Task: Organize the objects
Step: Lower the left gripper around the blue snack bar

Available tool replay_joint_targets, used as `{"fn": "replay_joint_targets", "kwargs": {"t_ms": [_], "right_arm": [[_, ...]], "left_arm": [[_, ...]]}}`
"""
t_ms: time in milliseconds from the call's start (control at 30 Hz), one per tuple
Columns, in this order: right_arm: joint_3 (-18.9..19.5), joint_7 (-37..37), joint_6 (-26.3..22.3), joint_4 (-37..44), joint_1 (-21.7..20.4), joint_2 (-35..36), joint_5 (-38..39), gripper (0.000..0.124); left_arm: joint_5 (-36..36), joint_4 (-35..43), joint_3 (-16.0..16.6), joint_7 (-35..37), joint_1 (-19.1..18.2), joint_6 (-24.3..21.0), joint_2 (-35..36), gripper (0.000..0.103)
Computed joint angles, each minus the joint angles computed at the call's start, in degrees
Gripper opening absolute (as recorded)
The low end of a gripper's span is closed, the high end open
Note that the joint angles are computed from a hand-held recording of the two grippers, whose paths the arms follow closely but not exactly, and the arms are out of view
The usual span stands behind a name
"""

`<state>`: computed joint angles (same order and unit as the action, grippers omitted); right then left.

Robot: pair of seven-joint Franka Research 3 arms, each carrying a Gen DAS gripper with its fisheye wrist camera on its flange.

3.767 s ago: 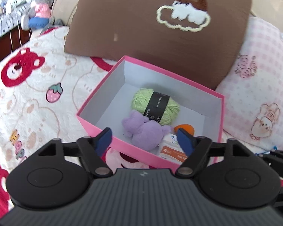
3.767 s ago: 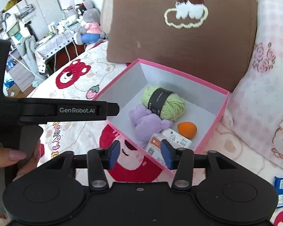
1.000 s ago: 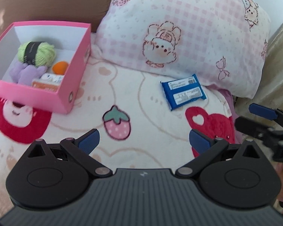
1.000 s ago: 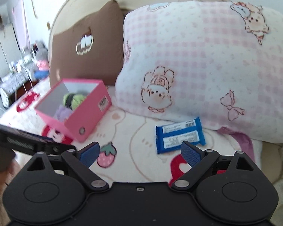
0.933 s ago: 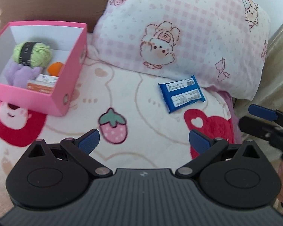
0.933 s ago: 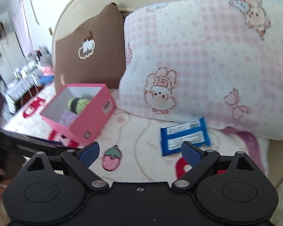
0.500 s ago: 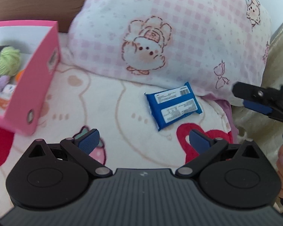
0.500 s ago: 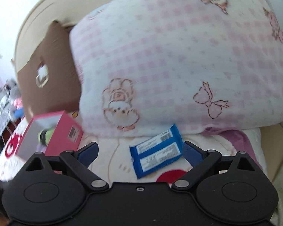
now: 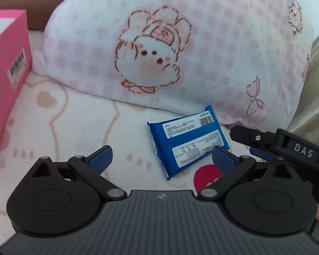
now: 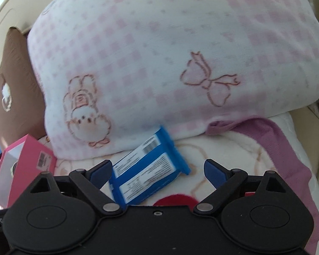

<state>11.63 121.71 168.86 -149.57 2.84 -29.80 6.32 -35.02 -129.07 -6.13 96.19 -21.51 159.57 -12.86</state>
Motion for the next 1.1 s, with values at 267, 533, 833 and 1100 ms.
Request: {"fn": "replay_joint_targets", "kwargs": {"t_ms": [267,533,833,1100], "right_arm": [[10.15,10.10,-0.92,0.55,-11.61,-0.16,-11.35,0.074],[4.62,6.72,0.51,3.00,-6.61,5.99,-12.02,0.070],[4.86,6.70,3.28,3.79,-7.58,8.64,-14.99,0.053],[1.43,1.68,2.83,4.18,-3.71,9.31,-12.08,0.046]], "left_arm": [[-5.30,-0.34,0.13,4.30,-0.70,1.35,2.57,0.098],[-8.31,-0.64,-0.37,9.46,-0.73,4.66,4.02,0.094],[-12.94,0.46,-2.07,14.28,0.82,5.48,6.05,0.093],[-18.31,0.36,-2.44,20.47,-0.28,8.41,6.47,0.087]]}}
